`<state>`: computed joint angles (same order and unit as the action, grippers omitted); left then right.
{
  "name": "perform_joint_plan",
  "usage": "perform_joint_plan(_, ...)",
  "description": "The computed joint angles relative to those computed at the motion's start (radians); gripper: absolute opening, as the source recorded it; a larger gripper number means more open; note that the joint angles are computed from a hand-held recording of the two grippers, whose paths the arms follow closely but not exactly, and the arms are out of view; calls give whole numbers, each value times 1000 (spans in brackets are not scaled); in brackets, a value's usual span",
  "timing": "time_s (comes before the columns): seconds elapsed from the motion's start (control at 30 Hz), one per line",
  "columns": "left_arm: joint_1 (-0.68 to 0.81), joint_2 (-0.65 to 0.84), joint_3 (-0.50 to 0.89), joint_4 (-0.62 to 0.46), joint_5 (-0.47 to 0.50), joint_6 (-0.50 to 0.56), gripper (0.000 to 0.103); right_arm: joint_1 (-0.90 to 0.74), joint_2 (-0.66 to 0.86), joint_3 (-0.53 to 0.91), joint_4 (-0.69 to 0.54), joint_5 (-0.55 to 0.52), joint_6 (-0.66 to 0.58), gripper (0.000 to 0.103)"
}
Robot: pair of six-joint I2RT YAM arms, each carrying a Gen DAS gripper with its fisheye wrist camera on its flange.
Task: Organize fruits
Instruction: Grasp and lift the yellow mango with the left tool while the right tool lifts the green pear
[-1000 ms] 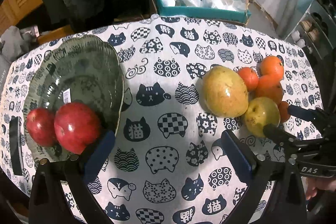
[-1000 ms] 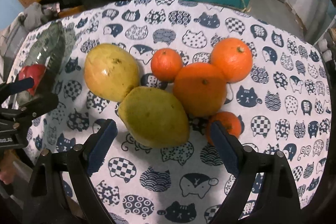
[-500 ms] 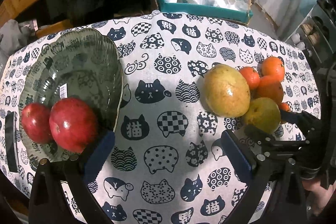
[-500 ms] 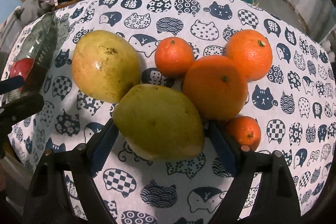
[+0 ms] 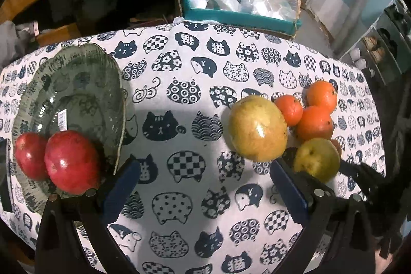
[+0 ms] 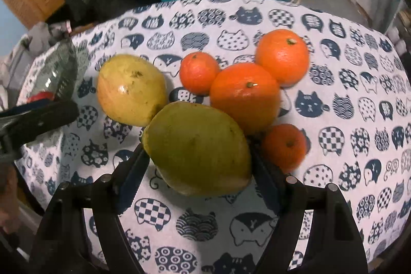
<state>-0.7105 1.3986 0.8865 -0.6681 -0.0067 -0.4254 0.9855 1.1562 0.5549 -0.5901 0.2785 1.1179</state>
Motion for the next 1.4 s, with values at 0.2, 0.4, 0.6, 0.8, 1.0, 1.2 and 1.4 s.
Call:
perform_joint_plan(0.2,-15,59,41,28,8,-27,102,24,-139,-12,-101,64,64,79)
perform_joint_plan(0.4,-44,160,102,51,8,-57,102,-19,-268,-34,-195,100,74,79)
perform_joint_plan(0.6,-63,237,146,64,5,-60,102,-86,-369,-65,-246,110,53,79)
perform_joint_plan(0.8,-74,303,166,79,16,-83,102,-163,-411,-89,-249,90,-2,79)
perform_joint_plan(1.0,-95,341,182,88,12,-73,92,-193,-424,-105,-238,81,-27,79)
perform_joint_plan(1.2,-116,349,187,102,19,-51,74,-192,-401,-103,-239,91,-36,79)
perform_joint_plan(1.4,-134,339,177,110,-12,-29,74,-170,-388,-87,-262,117,-25,79)
